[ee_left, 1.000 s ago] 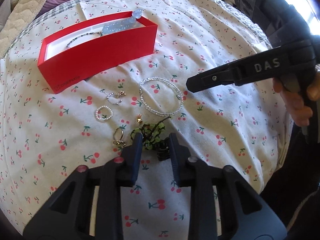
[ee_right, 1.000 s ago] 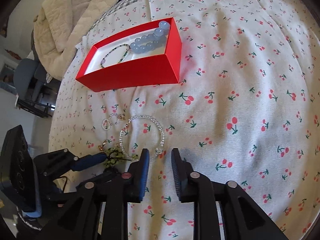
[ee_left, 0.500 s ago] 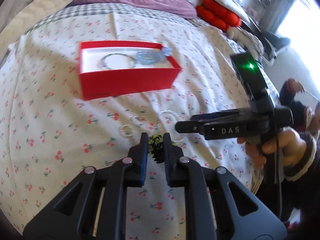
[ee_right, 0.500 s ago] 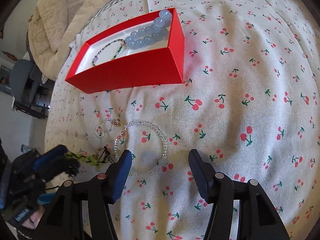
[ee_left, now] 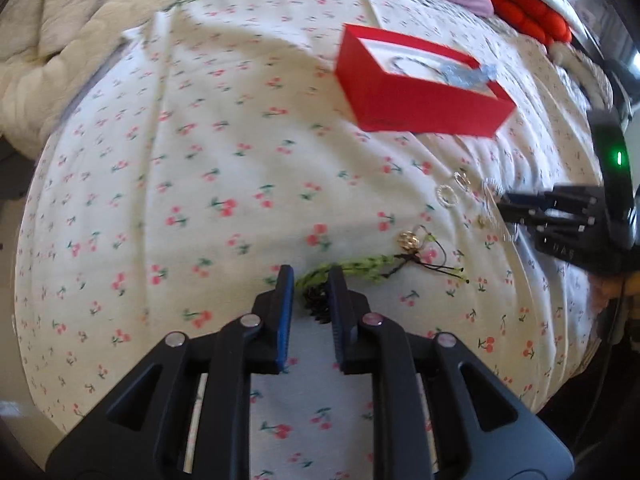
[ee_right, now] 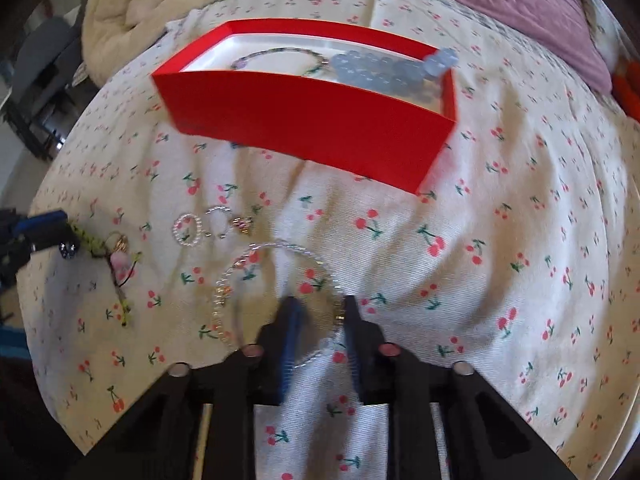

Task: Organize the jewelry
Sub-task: 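Lift the green strand and silver bracelet and carry them over the red box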

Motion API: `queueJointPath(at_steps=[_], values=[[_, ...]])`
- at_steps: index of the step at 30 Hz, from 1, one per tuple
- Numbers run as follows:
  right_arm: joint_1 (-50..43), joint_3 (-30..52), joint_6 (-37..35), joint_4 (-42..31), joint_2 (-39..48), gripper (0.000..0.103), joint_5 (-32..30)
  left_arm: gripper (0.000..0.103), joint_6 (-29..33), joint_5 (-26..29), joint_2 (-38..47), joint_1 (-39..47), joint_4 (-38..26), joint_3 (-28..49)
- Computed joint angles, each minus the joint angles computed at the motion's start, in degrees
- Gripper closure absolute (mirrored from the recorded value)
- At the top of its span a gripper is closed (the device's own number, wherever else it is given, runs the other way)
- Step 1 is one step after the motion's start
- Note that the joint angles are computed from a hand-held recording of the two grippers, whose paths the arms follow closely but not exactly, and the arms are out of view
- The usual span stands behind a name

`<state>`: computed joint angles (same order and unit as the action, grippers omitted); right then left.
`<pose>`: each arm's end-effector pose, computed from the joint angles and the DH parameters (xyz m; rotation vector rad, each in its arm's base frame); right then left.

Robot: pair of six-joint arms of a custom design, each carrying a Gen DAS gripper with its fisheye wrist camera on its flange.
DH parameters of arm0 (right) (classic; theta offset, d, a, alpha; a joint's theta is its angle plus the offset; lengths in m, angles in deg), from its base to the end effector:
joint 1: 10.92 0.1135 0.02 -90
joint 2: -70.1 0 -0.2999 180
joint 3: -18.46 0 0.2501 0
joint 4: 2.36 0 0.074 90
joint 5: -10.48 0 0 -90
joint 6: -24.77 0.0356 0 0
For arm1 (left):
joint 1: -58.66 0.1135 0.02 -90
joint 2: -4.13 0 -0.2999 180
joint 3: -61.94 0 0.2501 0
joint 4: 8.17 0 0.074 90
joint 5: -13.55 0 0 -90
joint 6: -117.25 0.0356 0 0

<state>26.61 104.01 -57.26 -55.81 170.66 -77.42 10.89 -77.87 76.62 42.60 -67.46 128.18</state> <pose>0.2837 0.2163 0.2416 -0.6990 2.6872 0.1573 0.2153 -0.0611 0.2725 -0.0144 2.7218 -0.1323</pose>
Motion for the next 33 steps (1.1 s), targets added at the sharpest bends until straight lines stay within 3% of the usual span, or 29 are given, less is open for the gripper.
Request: queueJointPath(at_steps=[5, 7, 16, 21, 26, 28, 33], values=[[1.3, 1.6, 0.9, -1.8, 0.3, 0.098, -0.5, 0.071, 1.6, 8.9, -3.7, 7.9, 0.6, -0.9], [0.5, 2.1, 1.9, -2.6, 0.0, 0.099, -2.2, 0.062, 1.7, 10.3, -3.6, 7.9, 1.3, -0.5], [-1.0, 1.3, 3.4, -2.5, -3.3, 0.099, -6.0, 0.060, 4.3, 10.3, 1.9, 4.1, 0.4, 1.2], [-1.5, 1.4, 3.5, -2.6, -4.5, 0.099, -7.1, 0.060, -0.6, 24.0, 1.7, 14.6, 2.0, -0.9], [-4.2, 1.1, 4.2, -3.1, -4.4, 0.097, -11.5, 0.060, -5.0, 31.4, 2.6, 19.7, 3.5, -2.4], [-5.4, 1.2, 4.3, -4.0, -3.7, 0.088, -13.4, 0.060, -7.3, 31.8, 3.4, 19.5, 4.0, -2.7], [-7.6, 1.6, 5.4, -4.7, -2.4, 0.081, -16.2, 0.062, -11.5, 27.5, 4.8, 16.3, 4.2, -2.1]])
